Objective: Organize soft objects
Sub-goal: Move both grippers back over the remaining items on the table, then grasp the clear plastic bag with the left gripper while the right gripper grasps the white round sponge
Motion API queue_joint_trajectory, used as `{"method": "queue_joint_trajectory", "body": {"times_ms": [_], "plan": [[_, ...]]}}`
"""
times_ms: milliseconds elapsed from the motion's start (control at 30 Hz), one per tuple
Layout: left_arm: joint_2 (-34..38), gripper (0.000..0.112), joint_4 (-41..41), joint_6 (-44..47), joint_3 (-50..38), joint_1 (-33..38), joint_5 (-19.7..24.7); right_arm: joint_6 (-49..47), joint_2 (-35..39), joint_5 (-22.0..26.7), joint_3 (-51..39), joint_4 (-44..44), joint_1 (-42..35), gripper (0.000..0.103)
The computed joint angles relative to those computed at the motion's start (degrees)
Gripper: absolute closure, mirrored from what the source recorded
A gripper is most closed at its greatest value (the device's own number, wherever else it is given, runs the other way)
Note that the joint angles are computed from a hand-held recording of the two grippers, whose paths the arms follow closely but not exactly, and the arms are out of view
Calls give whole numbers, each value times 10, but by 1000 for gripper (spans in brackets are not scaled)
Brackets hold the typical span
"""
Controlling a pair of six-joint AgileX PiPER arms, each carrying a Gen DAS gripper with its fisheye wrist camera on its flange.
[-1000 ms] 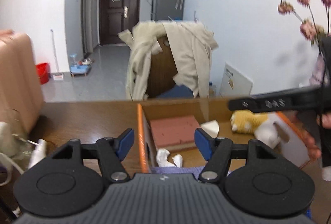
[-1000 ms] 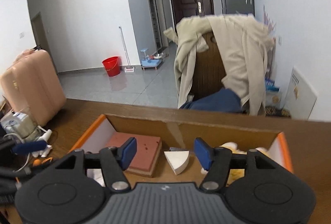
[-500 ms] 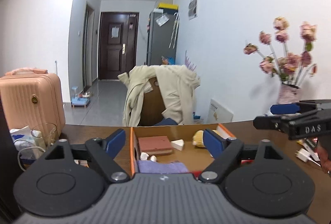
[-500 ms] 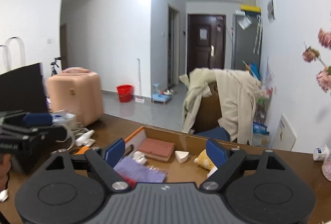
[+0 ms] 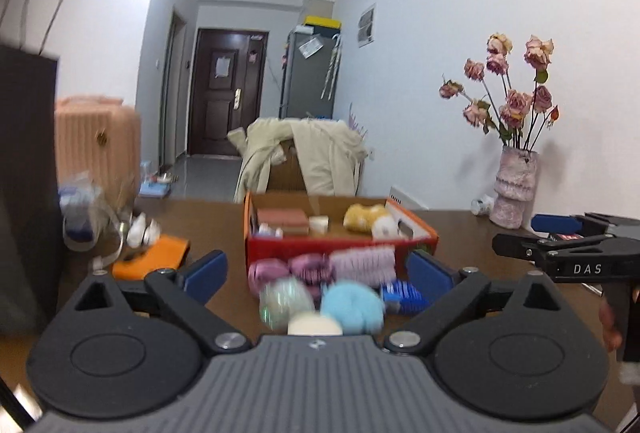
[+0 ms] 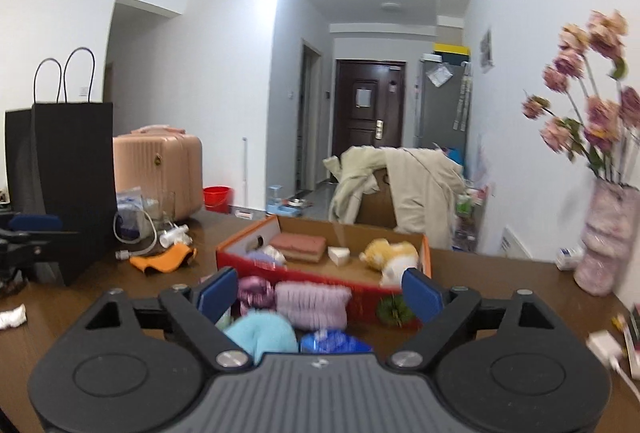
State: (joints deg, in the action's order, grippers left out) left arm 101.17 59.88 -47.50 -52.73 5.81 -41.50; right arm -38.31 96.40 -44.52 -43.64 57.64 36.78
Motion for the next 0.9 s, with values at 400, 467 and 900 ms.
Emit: {"method": "queue_joint_trajectory", "body": {"times_ms": [400,467,900], "plan": [[54,13,44,-6,17,28,-5,24,70,-23,3,71,71,12],[75,13,50,-27,-12,17,7,24,81,-8,-12,63,57,12],[264,22,291,-360,-344,-61,139,-4,185,159,-185,-6,-79,24]]}}
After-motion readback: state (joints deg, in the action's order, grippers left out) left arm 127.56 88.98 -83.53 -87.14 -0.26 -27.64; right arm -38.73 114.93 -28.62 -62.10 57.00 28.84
